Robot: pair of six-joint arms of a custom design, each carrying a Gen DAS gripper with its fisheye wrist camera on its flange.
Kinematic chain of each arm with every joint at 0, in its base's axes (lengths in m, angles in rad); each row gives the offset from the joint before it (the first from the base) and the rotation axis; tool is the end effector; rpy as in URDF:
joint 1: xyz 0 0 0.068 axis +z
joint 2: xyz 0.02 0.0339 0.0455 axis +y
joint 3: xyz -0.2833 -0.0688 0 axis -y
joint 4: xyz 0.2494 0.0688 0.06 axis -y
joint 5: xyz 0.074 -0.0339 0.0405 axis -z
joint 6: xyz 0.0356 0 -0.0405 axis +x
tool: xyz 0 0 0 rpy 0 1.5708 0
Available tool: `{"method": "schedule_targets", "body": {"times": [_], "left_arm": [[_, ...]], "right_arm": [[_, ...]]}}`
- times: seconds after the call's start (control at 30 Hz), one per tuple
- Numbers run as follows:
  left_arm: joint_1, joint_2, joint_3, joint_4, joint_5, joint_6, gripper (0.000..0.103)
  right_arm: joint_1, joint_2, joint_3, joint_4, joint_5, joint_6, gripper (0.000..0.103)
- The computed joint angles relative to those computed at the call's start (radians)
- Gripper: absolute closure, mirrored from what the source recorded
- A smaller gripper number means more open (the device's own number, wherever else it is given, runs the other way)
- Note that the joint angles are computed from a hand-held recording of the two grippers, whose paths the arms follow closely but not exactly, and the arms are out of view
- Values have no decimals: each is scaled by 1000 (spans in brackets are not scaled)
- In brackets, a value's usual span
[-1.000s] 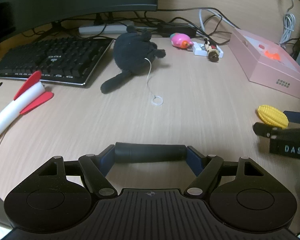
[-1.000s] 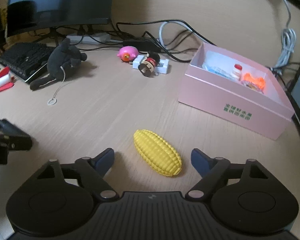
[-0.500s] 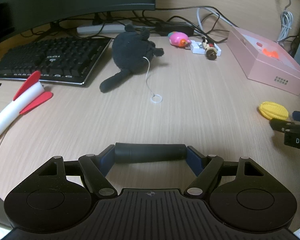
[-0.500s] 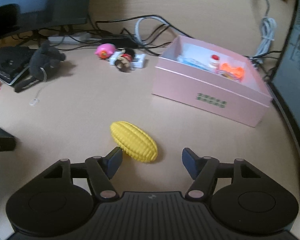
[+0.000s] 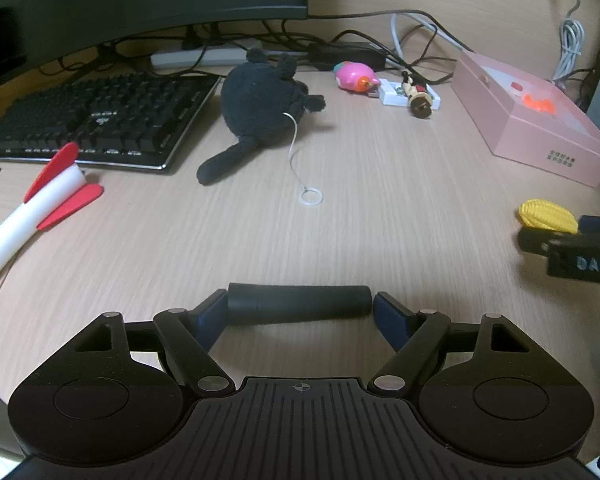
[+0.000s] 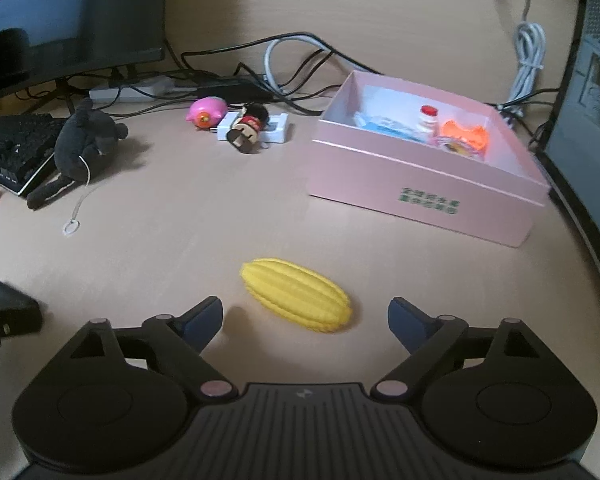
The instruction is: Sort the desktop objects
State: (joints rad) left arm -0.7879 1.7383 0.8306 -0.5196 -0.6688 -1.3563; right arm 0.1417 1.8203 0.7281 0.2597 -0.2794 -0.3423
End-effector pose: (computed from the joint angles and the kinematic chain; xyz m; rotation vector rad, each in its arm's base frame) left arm 0.2150 -0.1848 0.1323 -0.7538 2.3598 0.2552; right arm 0.3262 0.0565 0.1142 -0.6935 2.2712 0.2399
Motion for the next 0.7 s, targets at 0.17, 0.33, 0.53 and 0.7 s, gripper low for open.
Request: {"method": "schedule_targets", "body": {"times": [0.17, 0.33, 0.53, 0.7], "left_arm": [[6, 0, -2, 6, 4, 18, 19], [11, -1, -5, 15, 5, 31, 19], [17, -12, -24, 41, 0, 65, 23], [8, -33, -46, 75, 15, 116, 23]], "right_arm": [[35, 18, 31, -15, 18, 89, 13], [46, 17, 32, -2, 58, 129, 29], [23, 12, 24, -17, 61, 106, 59], [-10, -35, -10, -51, 41, 45, 72]]}}
